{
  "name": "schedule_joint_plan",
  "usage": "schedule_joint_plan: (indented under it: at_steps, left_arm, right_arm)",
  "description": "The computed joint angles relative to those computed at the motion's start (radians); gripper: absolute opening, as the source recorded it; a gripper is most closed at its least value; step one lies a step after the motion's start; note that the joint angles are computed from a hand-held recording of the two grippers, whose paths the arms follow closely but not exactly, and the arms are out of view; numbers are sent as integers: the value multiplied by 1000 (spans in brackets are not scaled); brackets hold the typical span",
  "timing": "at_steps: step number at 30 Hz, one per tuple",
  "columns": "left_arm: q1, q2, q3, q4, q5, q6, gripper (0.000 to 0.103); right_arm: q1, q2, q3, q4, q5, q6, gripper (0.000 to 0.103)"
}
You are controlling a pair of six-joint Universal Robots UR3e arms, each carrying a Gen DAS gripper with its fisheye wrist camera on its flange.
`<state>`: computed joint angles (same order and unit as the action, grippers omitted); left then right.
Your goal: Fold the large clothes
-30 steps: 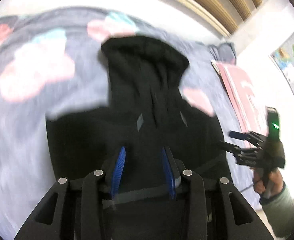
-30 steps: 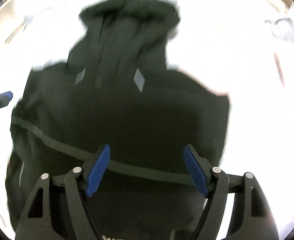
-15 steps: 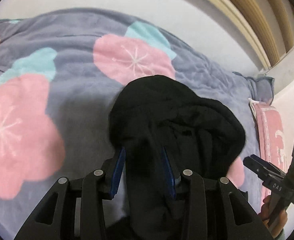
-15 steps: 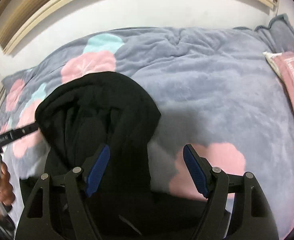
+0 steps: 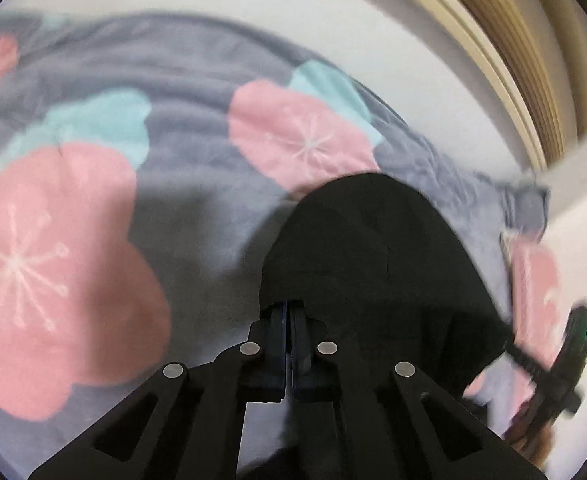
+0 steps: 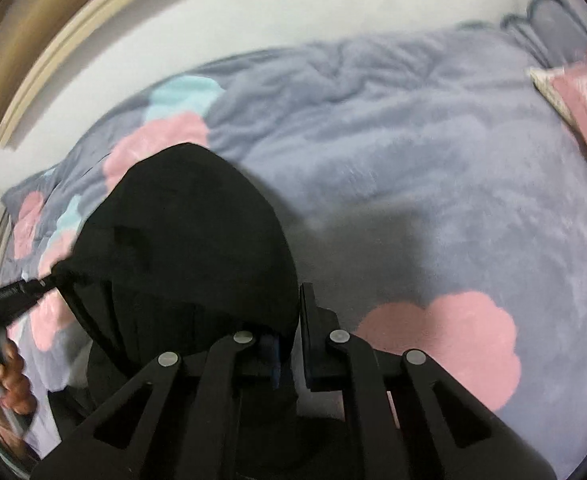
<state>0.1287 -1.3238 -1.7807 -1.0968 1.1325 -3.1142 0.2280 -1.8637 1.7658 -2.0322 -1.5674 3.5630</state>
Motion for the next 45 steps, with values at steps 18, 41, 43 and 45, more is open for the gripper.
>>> schedule_joint_plan:
  at_steps: [18, 41, 43, 45]
  left_arm:
    - [354, 297, 51, -615, -188, 523, 13]
    - [-15, -132, -59, 47, -134, 113, 46]
    - [-2, -96, -16, -25, -145, 148, 46]
    - [8, -74, 50, -81, -144, 163, 46]
  right_arm:
    - [-338, -283, 45, 303, 314, -305, 54]
    - [30, 254, 20, -132, 146, -180, 60]
    - [-9, 214, 27, -99, 202, -205, 61]
    - [-62, 170, 25, -57, 266, -243, 61]
